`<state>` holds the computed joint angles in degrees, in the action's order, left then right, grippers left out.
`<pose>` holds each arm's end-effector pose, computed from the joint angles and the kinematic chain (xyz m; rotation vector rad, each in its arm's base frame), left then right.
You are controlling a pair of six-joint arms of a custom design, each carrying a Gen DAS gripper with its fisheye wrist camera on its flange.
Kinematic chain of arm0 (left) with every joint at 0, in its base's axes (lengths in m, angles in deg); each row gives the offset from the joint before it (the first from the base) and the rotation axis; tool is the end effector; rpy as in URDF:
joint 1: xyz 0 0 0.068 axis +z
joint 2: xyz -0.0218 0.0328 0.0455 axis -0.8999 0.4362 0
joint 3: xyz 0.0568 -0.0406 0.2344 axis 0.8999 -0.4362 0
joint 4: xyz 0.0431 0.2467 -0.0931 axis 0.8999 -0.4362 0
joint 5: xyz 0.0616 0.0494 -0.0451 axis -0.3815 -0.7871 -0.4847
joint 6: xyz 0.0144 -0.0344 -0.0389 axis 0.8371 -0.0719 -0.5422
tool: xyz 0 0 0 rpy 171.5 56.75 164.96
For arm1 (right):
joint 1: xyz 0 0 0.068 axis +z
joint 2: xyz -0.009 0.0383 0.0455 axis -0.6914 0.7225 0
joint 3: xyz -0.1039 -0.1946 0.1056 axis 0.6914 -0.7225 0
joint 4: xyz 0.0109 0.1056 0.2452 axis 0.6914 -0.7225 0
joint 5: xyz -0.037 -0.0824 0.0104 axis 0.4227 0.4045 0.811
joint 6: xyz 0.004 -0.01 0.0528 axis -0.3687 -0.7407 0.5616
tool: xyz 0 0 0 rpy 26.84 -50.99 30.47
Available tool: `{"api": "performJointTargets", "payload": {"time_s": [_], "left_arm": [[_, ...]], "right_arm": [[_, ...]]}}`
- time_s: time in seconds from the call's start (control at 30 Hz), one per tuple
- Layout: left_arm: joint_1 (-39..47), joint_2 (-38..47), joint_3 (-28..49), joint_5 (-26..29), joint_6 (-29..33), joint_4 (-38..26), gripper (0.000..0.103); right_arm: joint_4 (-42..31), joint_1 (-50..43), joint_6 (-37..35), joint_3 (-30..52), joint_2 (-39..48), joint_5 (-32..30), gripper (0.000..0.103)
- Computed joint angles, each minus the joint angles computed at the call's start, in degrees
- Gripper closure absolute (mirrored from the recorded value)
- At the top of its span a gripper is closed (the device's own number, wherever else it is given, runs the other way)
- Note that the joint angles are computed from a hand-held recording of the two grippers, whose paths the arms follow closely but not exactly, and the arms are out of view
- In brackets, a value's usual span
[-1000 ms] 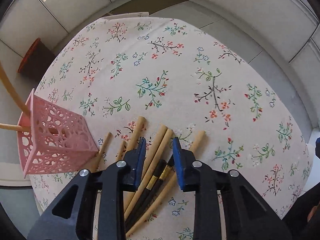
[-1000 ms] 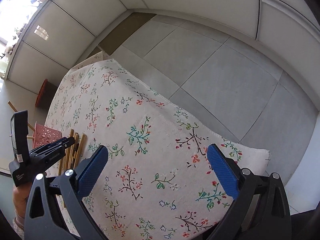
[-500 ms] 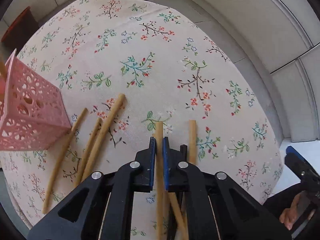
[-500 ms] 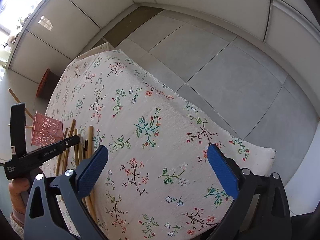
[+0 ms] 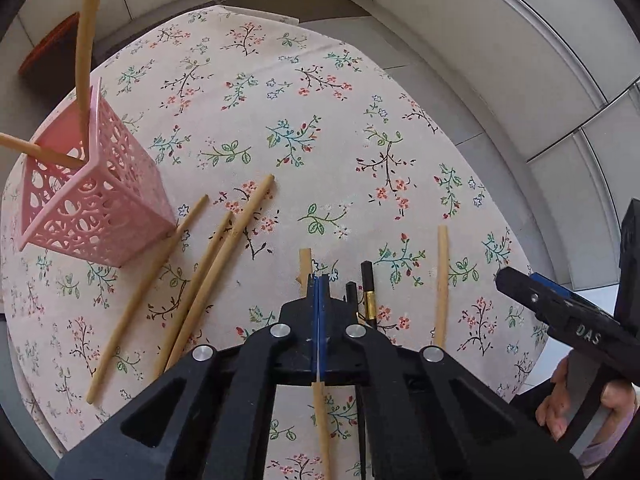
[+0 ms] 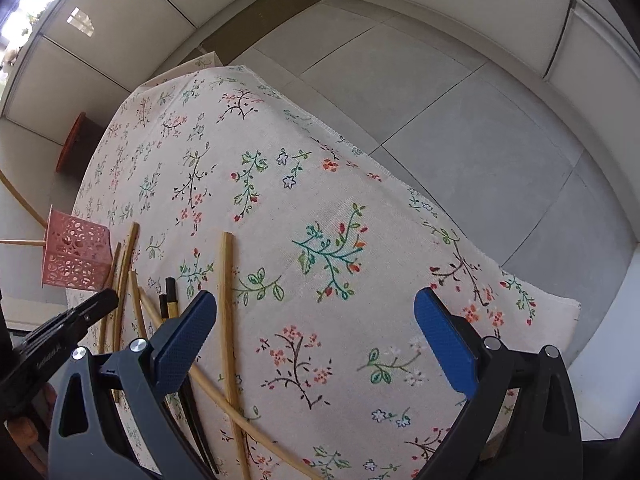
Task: Organize utensils
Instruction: 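Lift the wooden chopstick with the left tool toward the pink holder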
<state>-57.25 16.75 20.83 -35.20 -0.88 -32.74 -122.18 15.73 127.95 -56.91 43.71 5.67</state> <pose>0.3227 0.0288 0.1574 1.3105 2.6526 -0.3542 0.1074 0.1558 0.1051 1.4148 2.3528 0.2680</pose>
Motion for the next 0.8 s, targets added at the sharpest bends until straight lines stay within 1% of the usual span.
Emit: {"api": "performJointTargets", "payload": {"time_s": [0.03,0.07,0.1,0.17,0.2,0.27,0.33,0.43,0.47,0.53,0.63,0.73,0.77,0.8], "left_arm": [[0.12,0.97,0.56,-0.89,0.11,-1.05,0.100],[0.32,0.12,-1.29,-1.93,0.16,-0.42,0.098],[0.16,-0.88,-3.49,-3.08,-0.39,1.56,0.098],[0.45,0.09,-4.22,-4.49,-0.75,3.72,0.097],[-0.25,-1.72,-6.05,-4.75,-1.50,3.70,0.097],[-0.77,-1.40,-6.30,-4.78,-1.66,4.31,0.096],[-0.58,-1.15,-5.70,-4.54,-1.10,3.49,0.094],[-0.01,-1.00,-4.64,-3.95,-0.24,1.93,0.081],[0.36,-1.27,-4.57,-3.72,0.16,1.90,0.081],[-0.41,-2.49,-6.62,-4.26,-0.89,4.06,0.081],[-1.73,-2.25,-8.79,-7.06,-2.76,8.32,0.081],[-2.23,-1.83,-10.70,-6.59,-3.30,10.41,0.081],[-2.38,-2.74,-11.87,-6.08,-3.09,11.70,0.088],[-2.85,-4.17,-13.51,-6.96,-3.61,13.72,0.095]], "right_arm": [[1.29,-1.48,-2.01,0.27,1.03,-0.92,0.007],[2.08,-2.34,-3.37,0.68,2.08,-1.72,0.007],[2.94,-3.41,-5.04,1.40,3.52,-2.64,0.007],[3.20,-4.57,-6.83,2.98,5.65,-3.42,0.007],[3.32,-4.85,-7.39,3.47,6.26,-3.51,0.007],[3.49,-5.47,-8.24,4.28,7.07,-3.71,0.007],[3.35,-6.00,-8.74,4.69,7.46,-3.92,0.007],[3.76,-6.00,-7.34,3.43,5.84,-3.77,0.007],[3.90,-6.23,-7.23,2.84,4.98,-3.85,0.007],[4.74,-6.74,-7.66,2.51,4.79,-4.29,0.007],[5.17,-7.13,-9.22,3.51,5.81,-4.85,0.007],[5.60,-8.46,-11.27,5.65,8.91,-6.28,0.007],[5.22,-8.96,-11.84,6.76,10.42,-6.96,0.006],[4.29,-9.84,-13.05,8.52,12.36,-7.38,0.007]]}}
